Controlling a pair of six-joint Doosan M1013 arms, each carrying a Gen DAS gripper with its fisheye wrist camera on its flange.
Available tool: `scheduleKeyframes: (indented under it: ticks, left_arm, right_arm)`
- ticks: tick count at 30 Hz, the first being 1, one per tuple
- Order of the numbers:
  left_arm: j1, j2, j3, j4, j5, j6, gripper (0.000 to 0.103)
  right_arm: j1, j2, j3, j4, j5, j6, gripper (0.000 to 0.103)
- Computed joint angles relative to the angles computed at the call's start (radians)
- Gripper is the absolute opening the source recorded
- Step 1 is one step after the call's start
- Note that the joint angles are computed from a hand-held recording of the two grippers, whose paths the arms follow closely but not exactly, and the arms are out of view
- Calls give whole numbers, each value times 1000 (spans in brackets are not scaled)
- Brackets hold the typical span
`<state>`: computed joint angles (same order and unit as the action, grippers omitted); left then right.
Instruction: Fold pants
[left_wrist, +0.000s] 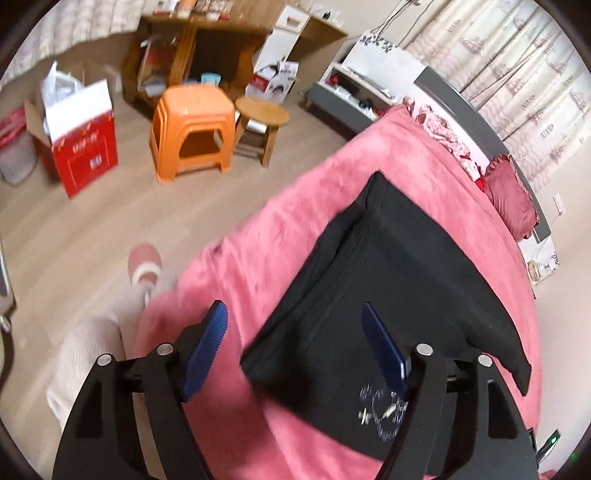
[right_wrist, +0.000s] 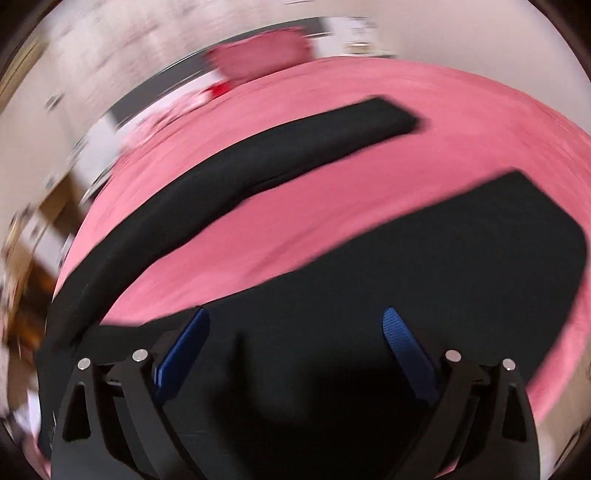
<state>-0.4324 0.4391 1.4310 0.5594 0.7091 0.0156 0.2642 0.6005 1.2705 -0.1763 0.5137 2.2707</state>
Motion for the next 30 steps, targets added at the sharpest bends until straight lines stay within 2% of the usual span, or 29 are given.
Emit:
scheduleKeyframes:
  ticks: [4,6,9,12,15,18,22,24,27,30]
  left_arm:
    - [6,37,-57,-21,1,71,82]
    - [13,65,-101,-82,0,160,82]
    - [24,112,-173,-165,1,296,84]
    - [29,159,-246,-206,22,397,87]
    - [34,223,-351,-226,94,490,87]
    - [42,289,-465,-255,161,579,87]
    - [81,385,-627,-404,243,728,93]
    - [98,419,-689,-440,277,719,93]
    - [116,451,-746,-452,264,693,93]
    - [133,526,-892,-441,360,686,93]
  right_arm:
    - [36,31,-25,9,-33,-95,96]
    - [45,42,-32,-51,-39,-100,96]
    - [67,51,-28,-185,-22,-43,100]
    - [66,75,-54,-141,24,-82,101]
    - [83,85,-71,-191,60,-53,101]
    - [84,104,-102,-169,74,-69,101]
    - [85,97,-95,-156,70,-72,101]
    - [85,101,-100,-156,76,-75,101]
    - [84,105,-104,-143,76,-82,101]
    - [82,106,-107,-128,75,-91,101]
